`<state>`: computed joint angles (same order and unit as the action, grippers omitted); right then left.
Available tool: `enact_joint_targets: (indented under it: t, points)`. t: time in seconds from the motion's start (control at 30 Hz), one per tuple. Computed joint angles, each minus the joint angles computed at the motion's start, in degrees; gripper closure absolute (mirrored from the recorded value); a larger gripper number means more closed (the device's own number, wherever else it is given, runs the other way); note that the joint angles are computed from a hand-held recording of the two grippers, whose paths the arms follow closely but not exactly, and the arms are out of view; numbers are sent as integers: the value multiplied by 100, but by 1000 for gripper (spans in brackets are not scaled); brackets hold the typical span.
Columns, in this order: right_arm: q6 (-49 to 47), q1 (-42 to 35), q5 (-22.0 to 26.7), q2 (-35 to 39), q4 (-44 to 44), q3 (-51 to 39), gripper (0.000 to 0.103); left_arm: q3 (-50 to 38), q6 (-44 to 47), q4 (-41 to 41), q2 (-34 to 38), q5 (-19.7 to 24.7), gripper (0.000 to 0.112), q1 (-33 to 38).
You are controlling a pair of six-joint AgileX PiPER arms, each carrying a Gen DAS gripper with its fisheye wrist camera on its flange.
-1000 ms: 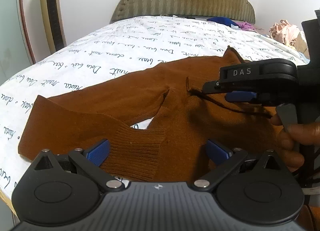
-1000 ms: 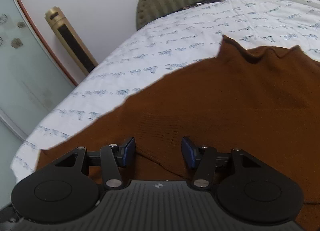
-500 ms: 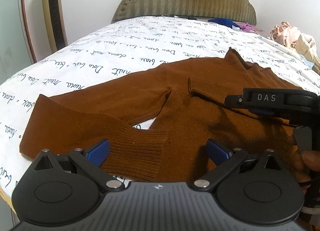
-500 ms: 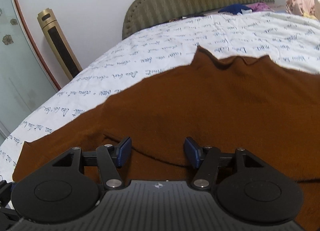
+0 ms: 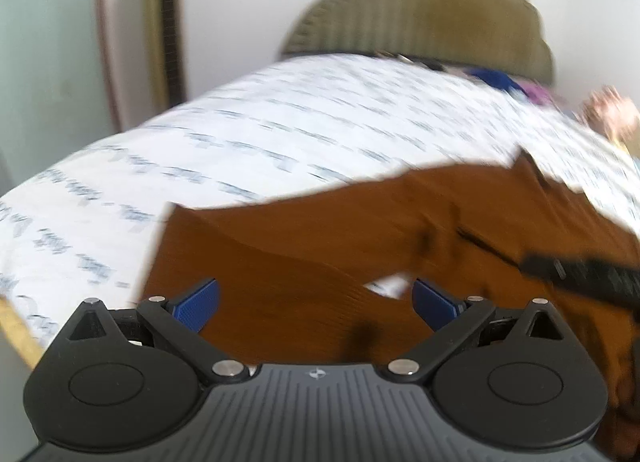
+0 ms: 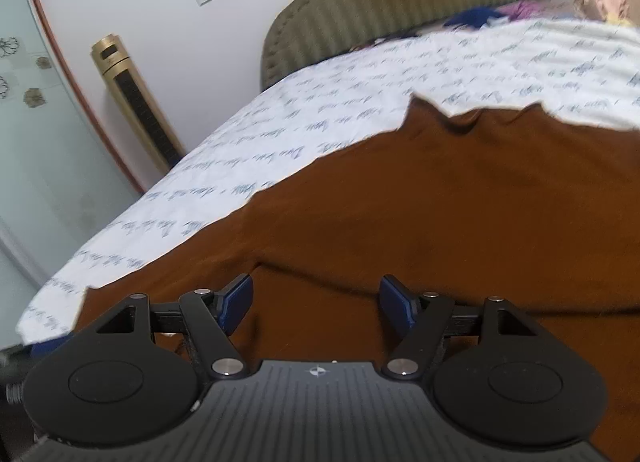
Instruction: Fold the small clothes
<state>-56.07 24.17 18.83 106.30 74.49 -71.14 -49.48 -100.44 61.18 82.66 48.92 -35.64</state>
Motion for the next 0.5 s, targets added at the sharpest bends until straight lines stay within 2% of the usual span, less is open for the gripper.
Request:
enact_joint_targets:
  t: [0.1, 0.17, 0.3, 0.4, 0.5]
  points:
    - [-377, -158, 838, 31, 507, 17, 32, 260, -320, 96, -398, 123, 9, 297]
    - [-593, -273, 1578, 138, 750, -49, 32, 408, -540, 155, -587, 221, 9, 476]
    - [-352, -338, 2860, 511, 782, -379, 32, 566, -673, 162, -814, 311, 9, 743]
    - [-10, -172, 3077, 746, 489, -660, 33, 659, -715, 192, -951, 307, 9, 800]
    - [170, 85, 2792, 863, 178, -804, 38, 664, -747, 227, -969, 315, 9, 752]
